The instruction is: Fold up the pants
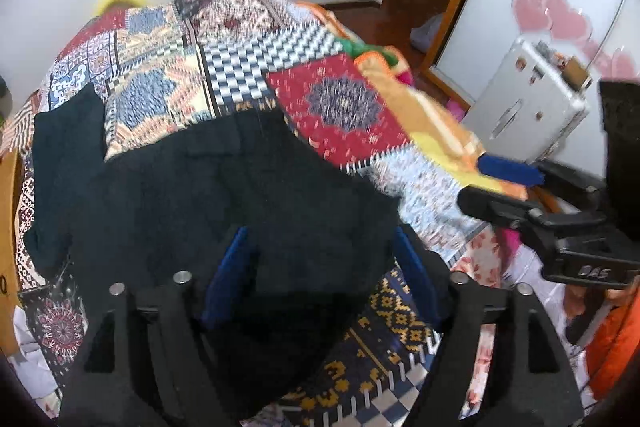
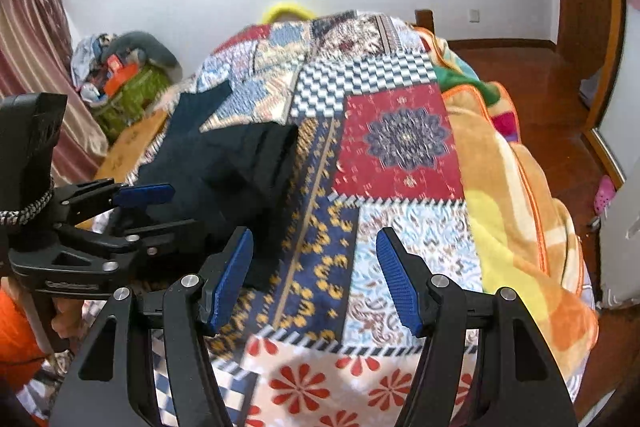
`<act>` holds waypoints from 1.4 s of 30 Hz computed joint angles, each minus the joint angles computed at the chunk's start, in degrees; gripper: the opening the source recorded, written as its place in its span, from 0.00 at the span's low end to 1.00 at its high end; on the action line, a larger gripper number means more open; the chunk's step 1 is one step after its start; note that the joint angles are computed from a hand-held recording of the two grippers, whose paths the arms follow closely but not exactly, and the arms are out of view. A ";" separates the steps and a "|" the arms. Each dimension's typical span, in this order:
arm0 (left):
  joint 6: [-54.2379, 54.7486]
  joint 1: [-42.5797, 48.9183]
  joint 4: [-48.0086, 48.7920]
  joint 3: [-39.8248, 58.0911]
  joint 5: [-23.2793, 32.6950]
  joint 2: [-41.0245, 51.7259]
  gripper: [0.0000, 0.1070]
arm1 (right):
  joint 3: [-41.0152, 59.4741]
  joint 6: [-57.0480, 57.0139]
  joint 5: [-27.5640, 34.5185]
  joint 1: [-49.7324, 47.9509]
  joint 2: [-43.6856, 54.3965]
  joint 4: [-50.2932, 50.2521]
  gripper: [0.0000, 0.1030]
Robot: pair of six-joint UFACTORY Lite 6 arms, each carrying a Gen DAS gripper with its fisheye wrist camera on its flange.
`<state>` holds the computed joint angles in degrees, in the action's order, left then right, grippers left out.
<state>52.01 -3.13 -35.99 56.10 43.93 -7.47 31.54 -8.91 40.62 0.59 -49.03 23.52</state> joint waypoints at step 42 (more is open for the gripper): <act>12.08 31.71 9.72 7.66 -18.17 22.79 0.96 | 6.15 36.31 -10.85 28.22 12.99 -25.94 0.59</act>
<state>64.09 28.58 -26.27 63.77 25.76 15.32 37.69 27.40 29.77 28.80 -36.04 -2.42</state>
